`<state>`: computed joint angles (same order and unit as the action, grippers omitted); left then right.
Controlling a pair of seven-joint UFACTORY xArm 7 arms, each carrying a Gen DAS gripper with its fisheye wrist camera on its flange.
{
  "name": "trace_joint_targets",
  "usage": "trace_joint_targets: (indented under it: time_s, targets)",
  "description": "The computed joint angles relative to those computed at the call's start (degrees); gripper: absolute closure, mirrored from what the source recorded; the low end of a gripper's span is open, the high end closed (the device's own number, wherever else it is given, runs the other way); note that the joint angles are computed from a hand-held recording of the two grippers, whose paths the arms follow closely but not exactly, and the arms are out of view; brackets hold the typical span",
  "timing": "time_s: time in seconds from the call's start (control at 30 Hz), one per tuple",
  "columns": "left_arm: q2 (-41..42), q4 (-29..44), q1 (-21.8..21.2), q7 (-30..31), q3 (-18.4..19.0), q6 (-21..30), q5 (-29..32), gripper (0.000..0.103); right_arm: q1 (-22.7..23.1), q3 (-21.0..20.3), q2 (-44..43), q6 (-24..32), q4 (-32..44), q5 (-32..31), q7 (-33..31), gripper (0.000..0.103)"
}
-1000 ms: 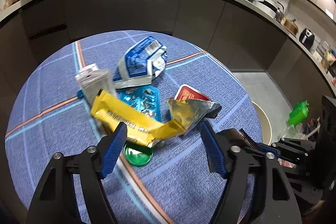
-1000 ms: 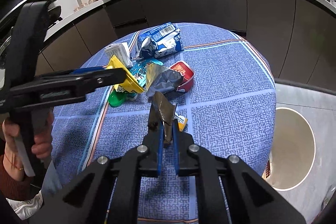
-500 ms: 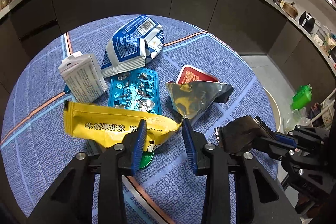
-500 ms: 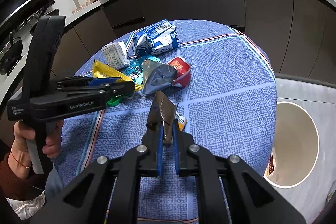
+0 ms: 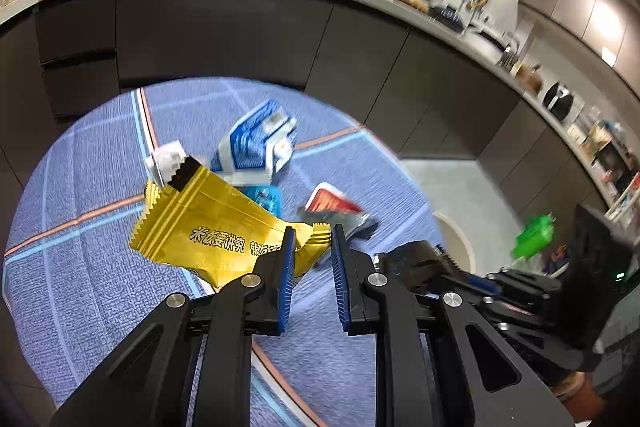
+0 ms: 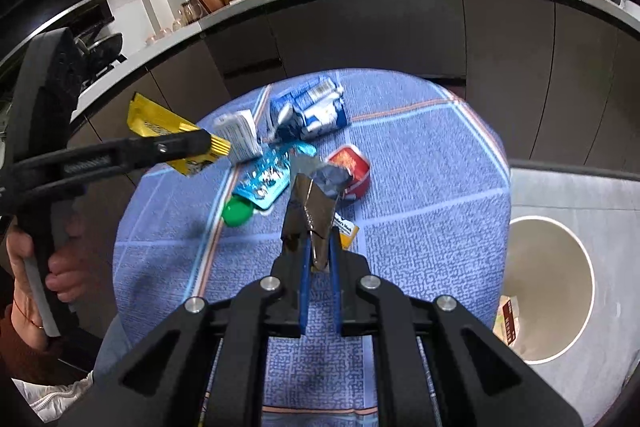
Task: Collect trash
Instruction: 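Grasp the dark brown wrapper with the right tool while the left tool grasps the yellow wrapper, then carry both held wrappers over the white bin on the floor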
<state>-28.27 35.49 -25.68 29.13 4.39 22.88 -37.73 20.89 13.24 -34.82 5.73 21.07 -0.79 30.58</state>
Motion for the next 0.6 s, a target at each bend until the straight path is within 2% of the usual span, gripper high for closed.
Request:
trace_joint_targets:
  time_s: [0.3, 0.6]
  targets:
    - [-9.6, -1.8, -2.8, -1.4, -0.9, 2.9, 2.5, 0.087, -2.8, 1.7, -9.7, 3.2, -1.9, -1.6, 1.9, 0.093]
    - [-8.8, 0.0, -8.2, -2.1, -3.1, 2.0, 3.8, 0.087, -5.4, 0.9, -21.2, 9.0, -6.0, -2.4, 3.2, 0.093]
